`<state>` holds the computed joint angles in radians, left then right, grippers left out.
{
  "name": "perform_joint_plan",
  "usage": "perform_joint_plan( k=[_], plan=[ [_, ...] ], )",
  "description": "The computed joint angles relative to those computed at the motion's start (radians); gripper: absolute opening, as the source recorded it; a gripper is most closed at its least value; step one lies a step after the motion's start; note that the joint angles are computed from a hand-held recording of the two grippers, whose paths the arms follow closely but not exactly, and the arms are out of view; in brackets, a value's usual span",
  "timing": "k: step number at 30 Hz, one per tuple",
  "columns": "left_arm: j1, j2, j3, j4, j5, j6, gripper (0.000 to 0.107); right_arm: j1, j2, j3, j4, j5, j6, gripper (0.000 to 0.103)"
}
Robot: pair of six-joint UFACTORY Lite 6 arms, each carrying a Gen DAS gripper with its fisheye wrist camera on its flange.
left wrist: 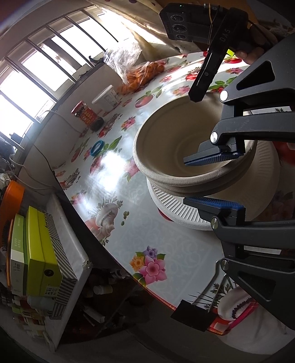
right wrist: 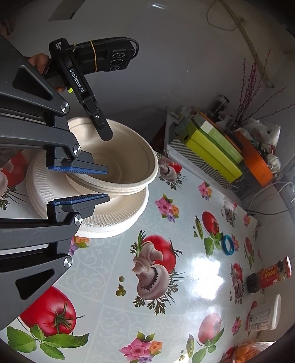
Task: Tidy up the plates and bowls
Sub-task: 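Carry the bowl stack with both tools over the white plate stack, then lower the bowl stack onto the white plates with both tools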
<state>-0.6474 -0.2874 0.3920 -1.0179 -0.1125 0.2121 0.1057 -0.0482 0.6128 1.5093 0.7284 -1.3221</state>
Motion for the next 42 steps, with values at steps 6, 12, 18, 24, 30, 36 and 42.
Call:
perform_joint_plan(
  k=[6, 12, 18, 24, 30, 36, 42],
  plan=[
    [0.007, 0.014, -0.002, 0.174, -0.005, -0.177, 0.029, -0.01, 0.016, 0.005, 0.012, 0.012, -0.011, 0.019],
    [0.017, 0.024, -0.001, 0.35, 0.001, -0.352, 0.029, -0.018, 0.012, -0.006, 0.018, 0.021, -0.018, 0.019],
    [0.021, 0.03, 0.002, 0.366, 0.002, -0.366, 0.029, -0.015, 0.014, -0.004, 0.02, 0.018, -0.019, 0.019],
    [0.021, 0.031, 0.001, 0.38, 0.001, -0.376, 0.029, -0.018, 0.007, -0.008, 0.018, 0.019, -0.014, 0.019],
    [0.018, 0.032, 0.002, 0.227, 0.002, -0.225, 0.029, -0.017, -0.003, -0.01, 0.023, 0.015, -0.004, 0.02],
    [0.029, 0.008, -0.02, 0.08, -0.003, -0.093, 0.036, -0.003, -0.039, -0.024, 0.017, -0.008, -0.001, 0.025],
    [0.017, -0.015, -0.026, -0.099, -0.011, 0.085, 0.036, -0.001, -0.046, -0.033, 0.032, -0.017, -0.009, 0.031]
  ],
)
